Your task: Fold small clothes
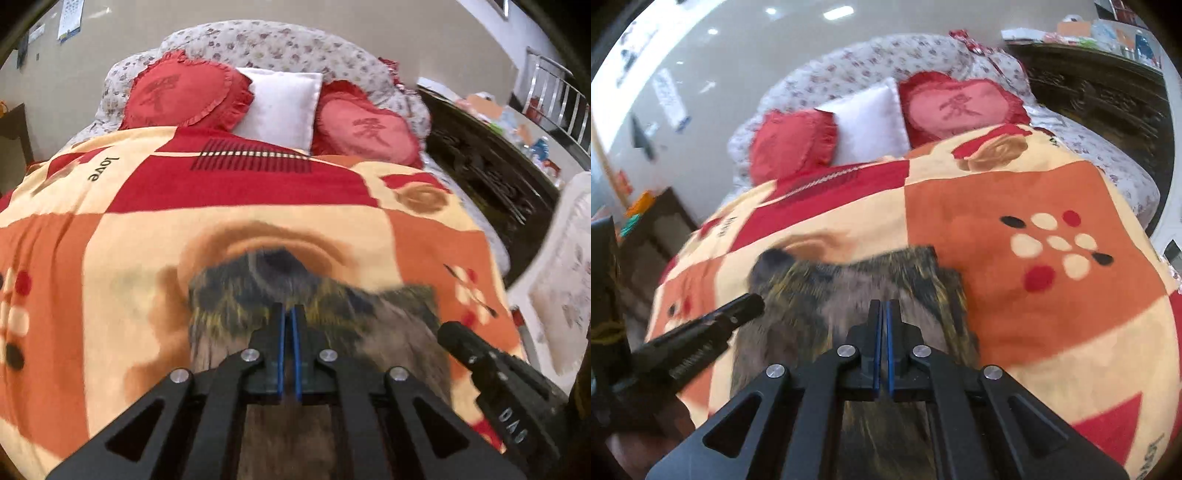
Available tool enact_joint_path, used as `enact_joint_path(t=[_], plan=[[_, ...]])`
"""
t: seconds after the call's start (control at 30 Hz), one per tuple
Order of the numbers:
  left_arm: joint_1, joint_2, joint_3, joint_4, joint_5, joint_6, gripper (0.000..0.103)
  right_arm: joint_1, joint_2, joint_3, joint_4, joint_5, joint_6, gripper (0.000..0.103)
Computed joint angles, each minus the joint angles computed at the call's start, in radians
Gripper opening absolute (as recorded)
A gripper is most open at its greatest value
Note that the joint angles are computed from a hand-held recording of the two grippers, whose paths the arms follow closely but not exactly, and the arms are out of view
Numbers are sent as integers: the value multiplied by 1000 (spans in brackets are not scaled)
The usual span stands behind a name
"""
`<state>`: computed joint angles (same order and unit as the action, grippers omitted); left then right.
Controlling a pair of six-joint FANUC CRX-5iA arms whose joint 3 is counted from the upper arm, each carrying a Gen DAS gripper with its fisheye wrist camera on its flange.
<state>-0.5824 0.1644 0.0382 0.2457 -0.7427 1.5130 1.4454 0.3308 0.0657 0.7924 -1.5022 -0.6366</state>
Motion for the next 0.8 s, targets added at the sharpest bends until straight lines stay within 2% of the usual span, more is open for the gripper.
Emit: enact_joint_path(t=[0.07,0.1,0.17,0.23,0.33,0.47,0.53,0.57,0.6,0.63,0.67,0.73,0.8], plan=[[-4,37,8,-3,22,12,5,-42,5,-11,-16,32,31,2],[-7,42,-14,0,60,0,5,-58,11,-25,-24,51,49,2],[-8,22,-118,83,192,-82,5,-65,14,-80,-27,86,65,2],[-5,9,-192,184,275,-162,5,-64,-23,-155,-20,134,-19,2],[-3,22,-193,203,281,-169,7,-74,-96,-269,5,252,-123,2],[-18,28,-136,61,247,-58,7,-78,-82,-243,-15,231,-79,2],[-19,31,-85,9,176,-31,6,-71,-119,-286,10,266,-131,2],[-12,20,-82,27,151,-49,7,-70,-135,-294,14,268,-140,2],[-1,0,-95,64,136,-78,12,-52,-139,-278,11,228,-139,2],[10,-33,-127,110,131,-118,24,-20,-141,-260,29,176,-135,3],[12,-70,-160,128,139,-143,30,-4,-144,-256,50,165,-126,3],[8,-153,-240,149,157,-205,32,46,-130,-221,93,122,-71,5],[-4,-206,-285,133,121,-211,31,76,-88,-150,68,83,-3,5]])
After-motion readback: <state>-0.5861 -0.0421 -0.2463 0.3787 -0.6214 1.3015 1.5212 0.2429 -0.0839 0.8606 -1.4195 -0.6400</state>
